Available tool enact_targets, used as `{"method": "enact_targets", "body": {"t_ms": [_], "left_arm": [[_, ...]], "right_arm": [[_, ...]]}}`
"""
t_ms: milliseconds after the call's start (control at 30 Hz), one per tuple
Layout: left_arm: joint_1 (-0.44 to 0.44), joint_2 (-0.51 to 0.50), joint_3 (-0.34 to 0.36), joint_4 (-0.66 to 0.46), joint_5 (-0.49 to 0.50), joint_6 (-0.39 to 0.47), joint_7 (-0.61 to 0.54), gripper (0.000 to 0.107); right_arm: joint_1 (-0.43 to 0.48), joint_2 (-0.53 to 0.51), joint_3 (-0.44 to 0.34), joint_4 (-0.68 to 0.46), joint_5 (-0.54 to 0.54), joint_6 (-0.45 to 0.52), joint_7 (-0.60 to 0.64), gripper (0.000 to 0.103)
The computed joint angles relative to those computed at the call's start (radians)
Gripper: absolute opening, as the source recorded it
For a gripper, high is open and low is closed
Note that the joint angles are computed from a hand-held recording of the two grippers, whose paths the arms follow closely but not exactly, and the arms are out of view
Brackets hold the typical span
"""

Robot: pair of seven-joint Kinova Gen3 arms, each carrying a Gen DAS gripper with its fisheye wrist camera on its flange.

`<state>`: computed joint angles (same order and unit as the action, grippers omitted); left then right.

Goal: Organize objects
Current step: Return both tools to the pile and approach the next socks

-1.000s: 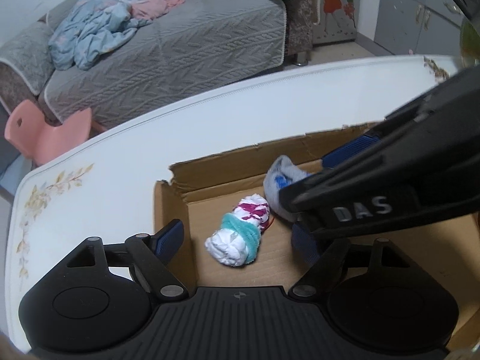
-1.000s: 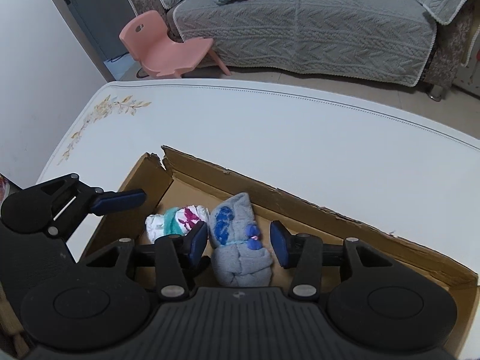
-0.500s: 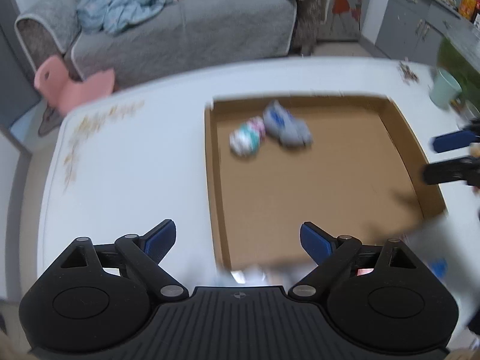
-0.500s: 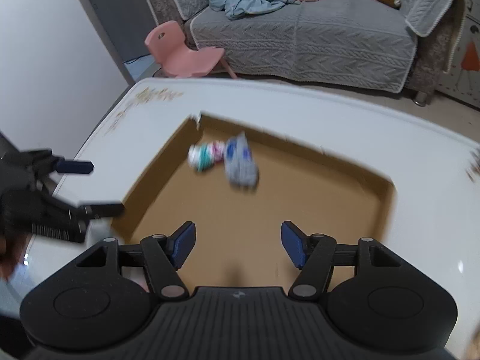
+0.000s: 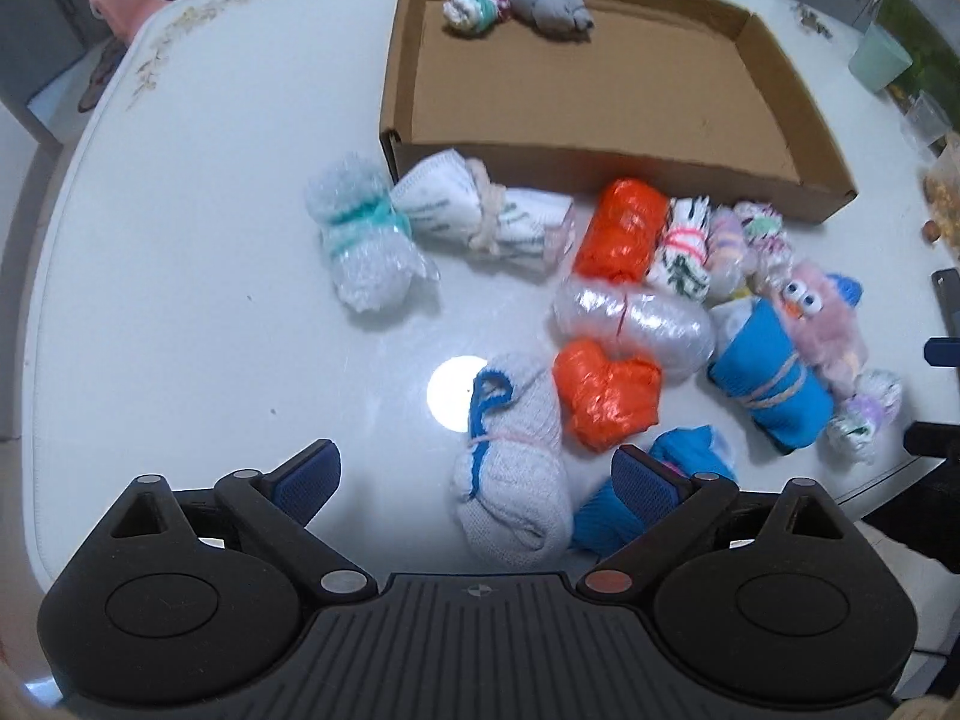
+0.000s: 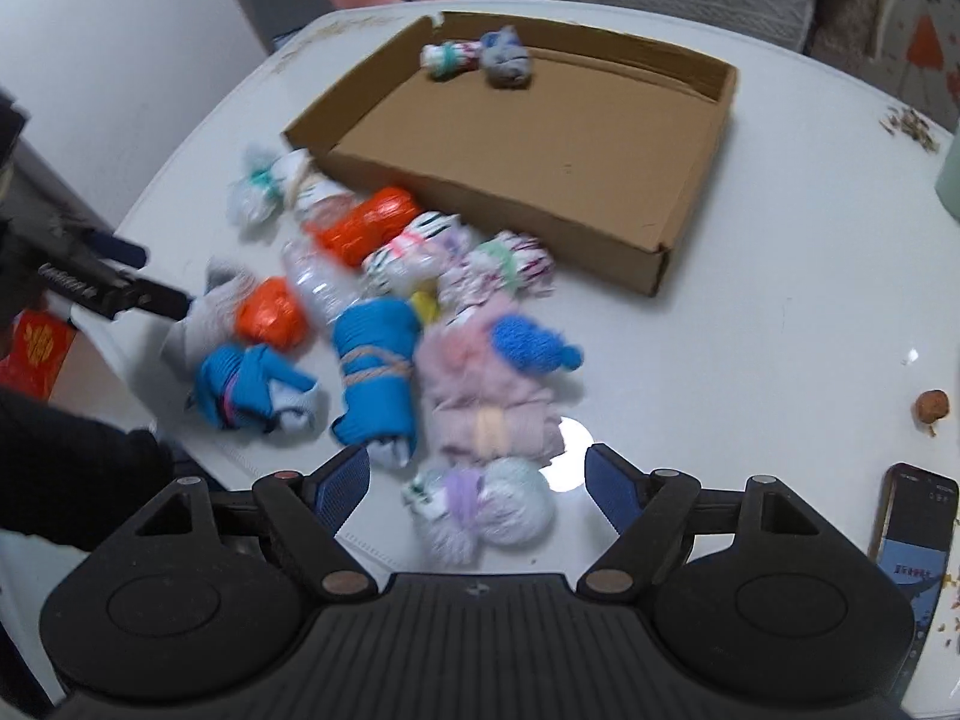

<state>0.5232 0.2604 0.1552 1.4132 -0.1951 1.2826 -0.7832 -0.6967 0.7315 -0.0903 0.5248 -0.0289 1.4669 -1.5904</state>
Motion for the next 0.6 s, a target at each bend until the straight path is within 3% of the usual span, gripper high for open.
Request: {"method": "enact_targets", "body": {"t_ms": [233, 433, 500, 567, 600], "left_arm": [[0.001, -0.009, 0.000, 0.052, -0.010, -0.046, 0.021, 0.098], [0.014, 0.020, 0.003, 0.067, -0.030, -0.047, 0.007, 0.098], [0.020, 0.028, 0.003, 0.074, -0.038, -0.046, -0.005, 0.097], [0.021, 0.026, 0.000, 0.088, -0.040, -0.057, -0.011, 0.096], [0.021, 0.026, -0.001, 0.093, -0.039, -0.059, -0.011, 0.096]], "right_arm": [[-0.046, 0.010, 0.018, 0.053, 0.069, -0.034, 0.052, 0.077], [-0.066, 0.062, 0.031, -0.014, 0.096, -0.011, 0.068, 0.077], [-0.071, 0.082, 0.037, -0.042, 0.100, 0.002, 0.075, 0.072], [-0.072, 0.103, 0.040, -0.078, 0.098, 0.024, 0.077, 0.058], [-0.067, 0.112, 0.039, -0.098, 0.090, 0.039, 0.072, 0.060]]}}
